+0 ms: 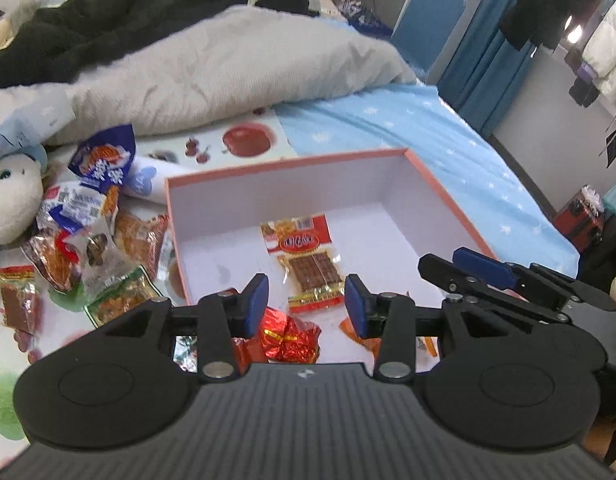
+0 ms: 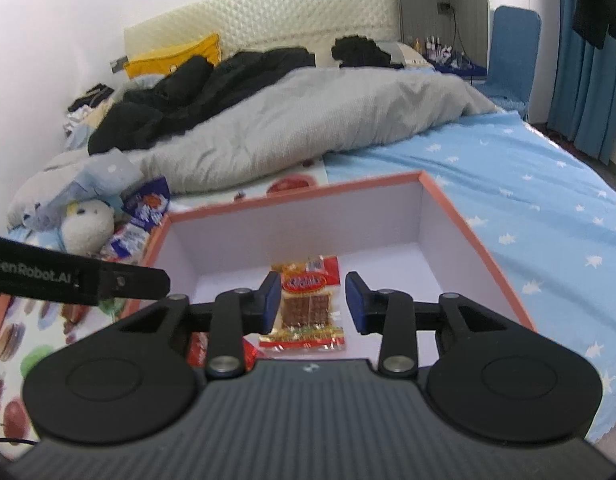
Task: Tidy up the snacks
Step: 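Open the left tool to drop the red packet while the right tool drops the snack stick into the box, then withdraw both open tools from the box back toward the snack pile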
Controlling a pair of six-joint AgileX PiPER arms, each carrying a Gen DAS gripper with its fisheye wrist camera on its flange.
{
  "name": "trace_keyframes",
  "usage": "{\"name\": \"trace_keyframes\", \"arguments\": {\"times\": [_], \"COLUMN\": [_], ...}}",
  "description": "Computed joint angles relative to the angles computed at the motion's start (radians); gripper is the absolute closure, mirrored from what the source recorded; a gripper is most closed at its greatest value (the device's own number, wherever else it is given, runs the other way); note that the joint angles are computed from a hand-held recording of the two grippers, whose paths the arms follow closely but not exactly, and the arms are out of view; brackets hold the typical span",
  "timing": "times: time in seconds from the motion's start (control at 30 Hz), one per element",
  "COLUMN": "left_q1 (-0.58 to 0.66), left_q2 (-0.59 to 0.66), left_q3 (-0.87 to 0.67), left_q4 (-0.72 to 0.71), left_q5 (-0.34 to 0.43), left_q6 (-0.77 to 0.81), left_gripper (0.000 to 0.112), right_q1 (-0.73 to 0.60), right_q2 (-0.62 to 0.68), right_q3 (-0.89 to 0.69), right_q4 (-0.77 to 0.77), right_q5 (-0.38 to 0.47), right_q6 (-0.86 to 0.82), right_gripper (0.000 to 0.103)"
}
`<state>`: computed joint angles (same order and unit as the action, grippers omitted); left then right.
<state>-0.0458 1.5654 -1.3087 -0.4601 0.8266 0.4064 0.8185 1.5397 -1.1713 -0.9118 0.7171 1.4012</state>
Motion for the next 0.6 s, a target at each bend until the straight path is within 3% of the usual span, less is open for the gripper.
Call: {"name": "trace_keyframes", "arguments": {"times": [0.6], "left_q1": [0.265], "left_q2": [-0.164], "left_q3": [0.053], "left_q4": [-0.172], "left_q5": [0.116], "left_q6": [0.224], "left_gripper": [0.064], "right_q1": [0.182], "right_q2": [0.016], "right_q3": [-0.161], "right_q4": [-0.110], "right_q5": [0.116], "right_q6": [0.051], "right_gripper": [0.065]}}
